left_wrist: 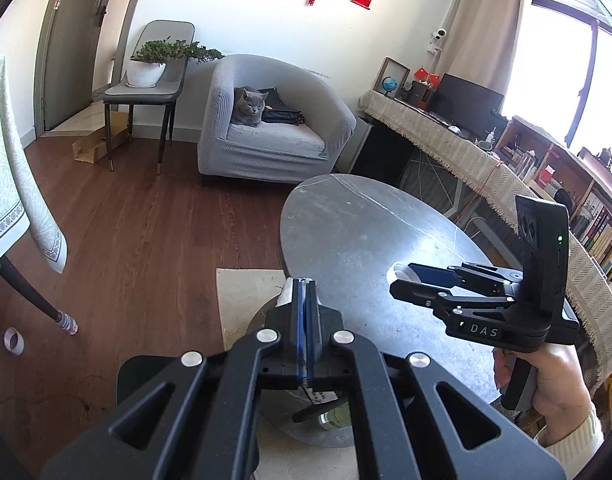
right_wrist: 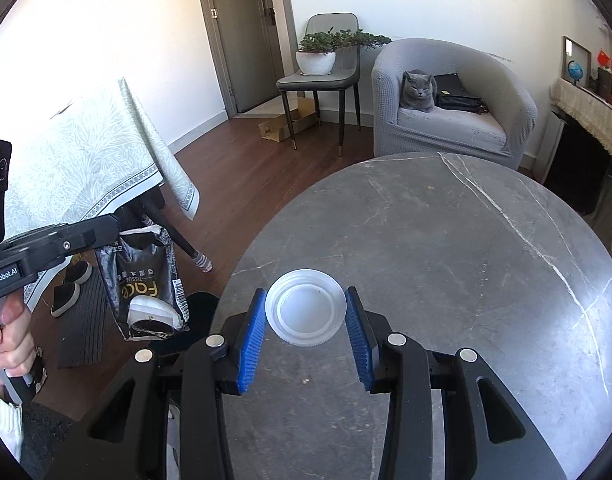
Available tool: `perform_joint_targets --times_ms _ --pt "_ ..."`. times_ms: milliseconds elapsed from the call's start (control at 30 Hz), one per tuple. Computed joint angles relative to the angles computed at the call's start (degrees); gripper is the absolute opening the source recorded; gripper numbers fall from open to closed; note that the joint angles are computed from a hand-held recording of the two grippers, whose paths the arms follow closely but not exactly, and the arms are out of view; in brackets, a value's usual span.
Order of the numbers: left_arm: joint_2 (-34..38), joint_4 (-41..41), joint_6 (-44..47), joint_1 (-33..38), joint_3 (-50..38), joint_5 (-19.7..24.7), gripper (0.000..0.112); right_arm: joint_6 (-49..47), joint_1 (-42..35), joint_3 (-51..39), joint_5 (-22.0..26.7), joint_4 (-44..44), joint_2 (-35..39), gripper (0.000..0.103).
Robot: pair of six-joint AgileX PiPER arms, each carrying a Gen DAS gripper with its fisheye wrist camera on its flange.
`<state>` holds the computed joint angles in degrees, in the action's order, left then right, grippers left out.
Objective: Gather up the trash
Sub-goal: 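Carry the tissue pack and white lid with both tools over the green bin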
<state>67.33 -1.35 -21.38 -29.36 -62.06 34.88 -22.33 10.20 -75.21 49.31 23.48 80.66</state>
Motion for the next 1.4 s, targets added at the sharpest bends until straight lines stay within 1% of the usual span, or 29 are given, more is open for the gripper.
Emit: perform_joint_targets --times_ms 433,633,767,967,1200,1267,1400 --pt "-4.1 -8.0 12.4 10.8 4.9 4.5 0.002 6.6 10.7 -4.9 -2.0 -4.2 4.2 0.04" --pt "-6.1 -8.1 15.4 13.7 8.1 6.3 0.002 8.9 15.2 -6.9 -2.2 -6.6 6.1 0.04" --pt "-6.7 -10.5 19.1 16.5 10.2 7.4 0.002 9.9 17.5 -7.6 -2.3 -7.5 7.2 0.04" --pt "-5.7 -13.9 24.2 19.8 13.6 7.8 0.002 10.9 20.4 -9.2 -2.7 -7.7 9.9 0.04" --pt "-3.3 -14.6 28.2 21.9 18.1 7.0 0.002 13.2 24.7 -12.6 -2.4 -9.2 14.6 0.04" --pt "-2.6 -16.0 30.5 23.2 19.1 7.0 0.002 14.7 26.2 -13.3 -2.1 -11.1 15.8 0.04" --pt "-1.3 -18.9 34.4 25.7 20.4 7.1 0.002 15.6 27.1 -13.9 -1.8 -11.6 17.6 0.04"
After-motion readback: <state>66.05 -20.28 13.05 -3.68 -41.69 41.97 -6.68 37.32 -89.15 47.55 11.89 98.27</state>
